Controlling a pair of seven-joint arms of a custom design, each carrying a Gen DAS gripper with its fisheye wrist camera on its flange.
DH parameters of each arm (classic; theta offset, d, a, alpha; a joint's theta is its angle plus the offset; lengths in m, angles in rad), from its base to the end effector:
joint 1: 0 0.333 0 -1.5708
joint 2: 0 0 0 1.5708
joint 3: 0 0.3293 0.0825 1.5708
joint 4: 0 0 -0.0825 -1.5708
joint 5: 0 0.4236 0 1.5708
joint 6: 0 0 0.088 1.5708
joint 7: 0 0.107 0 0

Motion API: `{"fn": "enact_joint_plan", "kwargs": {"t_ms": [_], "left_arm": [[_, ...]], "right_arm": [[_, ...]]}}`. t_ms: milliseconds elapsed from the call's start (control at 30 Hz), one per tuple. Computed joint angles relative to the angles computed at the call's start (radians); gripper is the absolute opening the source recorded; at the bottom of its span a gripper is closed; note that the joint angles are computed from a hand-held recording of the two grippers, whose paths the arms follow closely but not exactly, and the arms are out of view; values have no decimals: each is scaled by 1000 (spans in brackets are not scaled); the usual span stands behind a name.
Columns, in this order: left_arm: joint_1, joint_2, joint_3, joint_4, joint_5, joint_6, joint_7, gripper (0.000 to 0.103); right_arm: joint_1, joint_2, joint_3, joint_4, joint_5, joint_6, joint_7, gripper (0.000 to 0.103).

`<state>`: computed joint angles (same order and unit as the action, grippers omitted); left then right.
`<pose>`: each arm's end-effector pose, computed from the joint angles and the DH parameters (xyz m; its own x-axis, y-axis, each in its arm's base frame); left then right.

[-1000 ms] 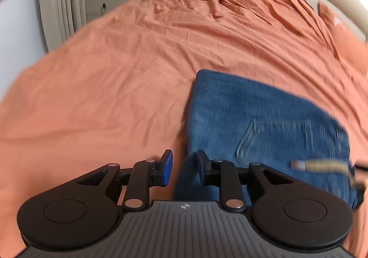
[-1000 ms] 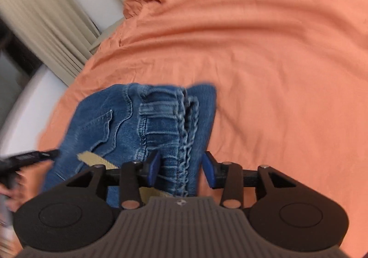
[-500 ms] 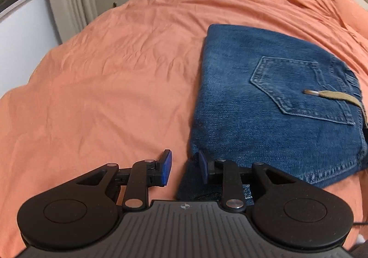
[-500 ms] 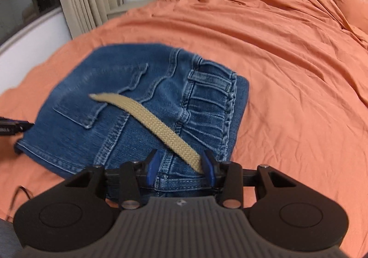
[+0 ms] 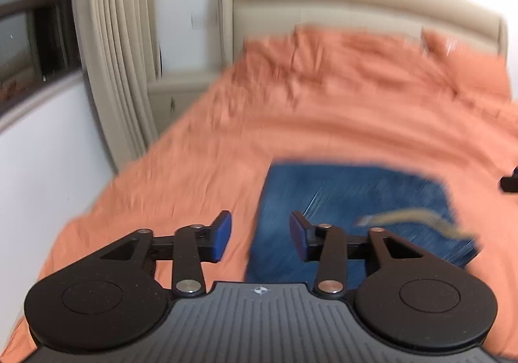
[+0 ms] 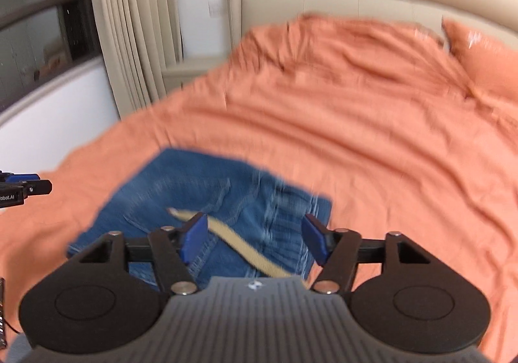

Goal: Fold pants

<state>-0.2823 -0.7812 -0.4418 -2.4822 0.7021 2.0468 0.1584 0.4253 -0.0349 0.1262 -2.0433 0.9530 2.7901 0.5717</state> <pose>0.2990 -0.2547 0.5738 0.5072 -0.8606 -0.0460 -0.4873 -0.2423 -0.8390 0.5466 0.2934 0.5288 0.7309 -0.6746 -0.1038 -0.4574 -0.3713 -0.8080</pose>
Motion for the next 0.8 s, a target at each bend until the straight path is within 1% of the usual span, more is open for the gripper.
{"fn": "enact_joint_plan", "kwargs": {"t_ms": [33, 67, 100, 133, 167, 200, 233, 300, 400, 500, 533, 600, 667, 767, 800], "left_arm": [[6, -1, -29, 27, 9, -18, -22, 52], [15, 12, -50, 60, 16, -38, -39, 54], [21, 25, -78, 97, 18, -75, -58, 61], [26, 43, -105, 134, 26, -110, -72, 71], [27, 59, -126, 165, 40, -140, -80, 76], [26, 76, -153, 196, 56, -175, -87, 87], [23, 91, -168, 222, 73, -205, -87, 93], [10, 127, -197, 271, 96, -258, -91, 94], [-9, 184, -239, 338, 110, -347, -118, 103], [-26, 227, -276, 364, 150, -415, -158, 103], [-28, 245, -294, 375, 163, -445, -173, 103], [-44, 274, -311, 381, 186, -482, -194, 103], [-74, 295, -300, 378, 182, -485, -211, 103], [-128, 313, -253, 352, 153, -450, -241, 103], [-145, 319, -238, 341, 145, -437, -255, 103]], "right_arm": [[1, -32, -2, -15, 31, 7, -26, 64], [6, -68, -6, -33, 64, 13, -52, 67], [14, -100, -14, -48, 94, 17, -76, 75], [24, -137, -24, -69, 125, 22, -102, 79], [36, -173, -36, -91, 160, 27, -135, 80], [50, -210, -50, -114, 193, 30, -168, 81], [61, -246, -61, -137, 215, 33, -192, 81], [82, -309, -76, -187, 243, 60, -223, 81], [138, -392, -105, -261, 335, 137, -325, 82], [167, -471, -125, -333, 366, 161, -323, 82], [182, -498, -134, -358, 391, 172, -329, 82], [210, -534, -142, -398, 451, 211, -359, 82], [220, -556, -133, -431, 479, 244, -372, 82], [242, -559, -128, -456, 548, 286, -420, 82], [249, -557, -128, -457, 595, 293, -462, 82]]}}
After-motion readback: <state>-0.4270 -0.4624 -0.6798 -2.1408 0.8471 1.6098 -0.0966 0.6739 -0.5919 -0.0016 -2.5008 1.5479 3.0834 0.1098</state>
